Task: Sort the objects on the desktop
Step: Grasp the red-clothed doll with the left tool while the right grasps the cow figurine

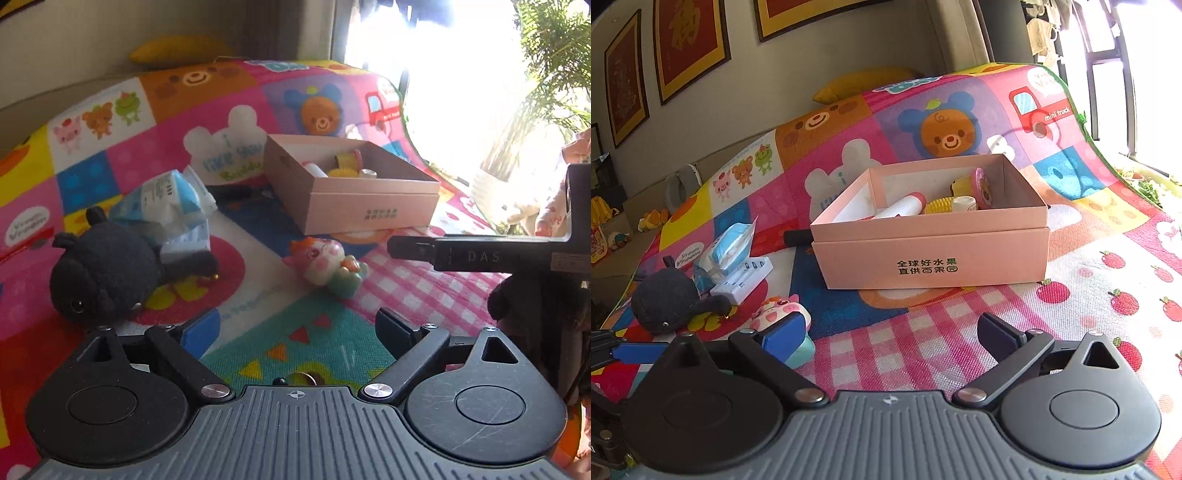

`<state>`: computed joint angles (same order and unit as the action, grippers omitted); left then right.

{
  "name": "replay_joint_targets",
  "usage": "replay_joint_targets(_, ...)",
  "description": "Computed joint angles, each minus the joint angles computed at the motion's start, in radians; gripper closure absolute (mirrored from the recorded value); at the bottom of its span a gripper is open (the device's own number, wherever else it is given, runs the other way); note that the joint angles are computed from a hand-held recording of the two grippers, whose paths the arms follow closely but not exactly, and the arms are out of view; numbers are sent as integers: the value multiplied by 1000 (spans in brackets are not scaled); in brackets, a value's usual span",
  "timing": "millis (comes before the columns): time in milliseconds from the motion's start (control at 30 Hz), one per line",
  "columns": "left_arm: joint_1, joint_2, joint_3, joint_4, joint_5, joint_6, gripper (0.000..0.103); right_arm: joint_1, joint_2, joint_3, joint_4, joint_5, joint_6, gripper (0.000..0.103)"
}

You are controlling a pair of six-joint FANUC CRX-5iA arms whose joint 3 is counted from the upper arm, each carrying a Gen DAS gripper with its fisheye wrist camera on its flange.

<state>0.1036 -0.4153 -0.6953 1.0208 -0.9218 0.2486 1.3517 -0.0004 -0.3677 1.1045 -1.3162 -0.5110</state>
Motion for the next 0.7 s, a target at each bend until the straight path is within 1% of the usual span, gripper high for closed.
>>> replay_joint_targets(100,37,-1,6,41,2,14,6,-1,1,3,-5,4,10,3)
replay_joint_targets(167,75,-1,17,46,-29,15,5,-2,3,7,-9,3,17,2)
replay_joint_targets(233,124,-2,25,34,-97,0,4,-3,2,8,-13,8,22,1)
replay_joint_targets(300,176,0,35,6,-197,-22,3,-4,2,10,-18,10,24,0)
replay_joint_targets(333,203,3,41,-21,-262,-35,3,-5,0,10,-22,12,25,0)
replay_joint_targets(400,230,-9,35,-63,-330,-49,2,-6,0,13,-27,14,28,0)
replay_joint_targets(467,240,-23,21,-93,-358,-39,2,-7,0,15,-32,16,32,0)
replay_joint_targets(567,233,-5,13,-96,-392,-9,2,-10,-1,20,-46,27,49,0)
replay_joint_targets(700,182,10,13,-96,-370,12,2,-23,0,43,-101,43,79,0)
